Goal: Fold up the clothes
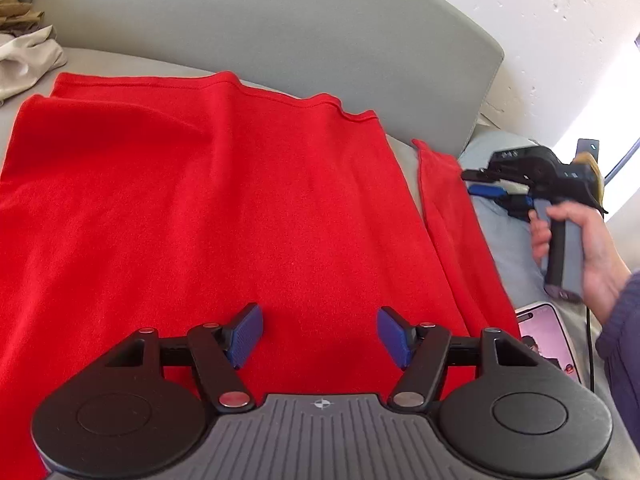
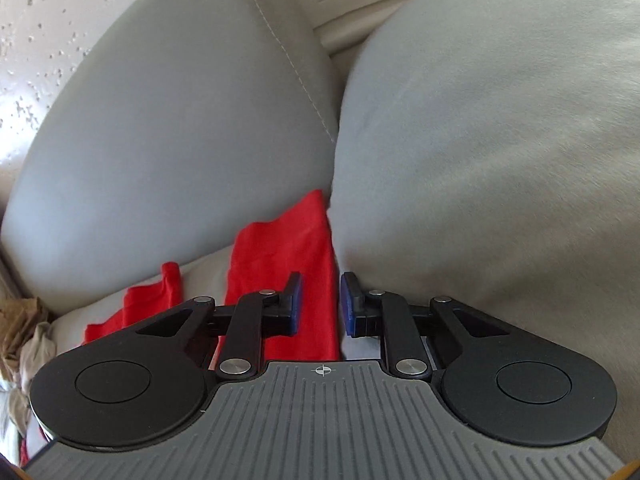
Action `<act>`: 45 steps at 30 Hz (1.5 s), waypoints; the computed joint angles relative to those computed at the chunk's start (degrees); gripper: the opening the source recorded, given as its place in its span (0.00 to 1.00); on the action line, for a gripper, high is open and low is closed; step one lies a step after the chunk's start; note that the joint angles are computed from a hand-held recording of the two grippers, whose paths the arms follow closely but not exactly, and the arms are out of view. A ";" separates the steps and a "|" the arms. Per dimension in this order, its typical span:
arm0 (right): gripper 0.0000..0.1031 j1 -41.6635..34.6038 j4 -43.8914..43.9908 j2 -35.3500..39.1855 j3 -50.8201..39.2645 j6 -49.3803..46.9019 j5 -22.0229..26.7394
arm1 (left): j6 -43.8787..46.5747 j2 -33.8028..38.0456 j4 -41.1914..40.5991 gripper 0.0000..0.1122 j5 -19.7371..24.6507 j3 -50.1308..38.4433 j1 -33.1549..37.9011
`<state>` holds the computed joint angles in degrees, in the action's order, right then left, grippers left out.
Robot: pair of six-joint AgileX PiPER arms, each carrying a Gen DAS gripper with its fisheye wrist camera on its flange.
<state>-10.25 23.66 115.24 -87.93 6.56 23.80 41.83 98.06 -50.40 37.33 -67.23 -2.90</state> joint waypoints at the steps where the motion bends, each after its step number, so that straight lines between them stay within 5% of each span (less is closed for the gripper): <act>1: 0.20 0.25 -1.68 1.19 -1.53 1.79 -0.17 | 0.11 -0.02 0.17 0.56 -0.27 0.02 -0.23; 9: 0.20 3.15 -15.29 7.20 -11.19 11.75 3.41 | 1.54 0.40 -0.94 0.57 -1.28 0.30 -0.69; 11: 0.12 3.27 -15.92 7.85 -11.78 13.19 2.95 | 1.51 0.26 -0.85 0.57 -1.44 0.40 -0.82; 16: 0.07 5.96 -31.51 1.92 -5.66 25.33 0.34 | -0.02 0.15 -0.66 0.54 0.89 -0.80 -0.45; 20: 0.07 8.00 -52.07 -11.59 5.23 41.48 -0.76 | 2.18 -1.64 -3.77 0.52 5.69 -0.81 1.21; 26: 0.07 14.60 -78.10 -31.86 12.32 59.86 13.52 | 6.68 -3.84 -7.84 0.52 15.13 -1.16 4.75; 33: 0.07 22.19 -84.12 -41.67 8.01 52.07 35.13 | 7.38 -3.82 -7.05 0.53 25.92 -1.29 6.09; 40: 0.07 5.54 -78.88 -42.21 19.63 53.03 25.28 | 9.45 -4.31 -5.01 0.53 25.72 1.21 2.58; 45: 0.08 -6.87 -78.14 -40.18 27.97 57.48 10.79 | 10.49 -3.67 -4.76 0.53 24.09 1.71 1.00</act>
<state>-17.12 -54.49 75.07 -59.96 64.04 34.59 52.32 94.39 -55.16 61.42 -65.52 -1.90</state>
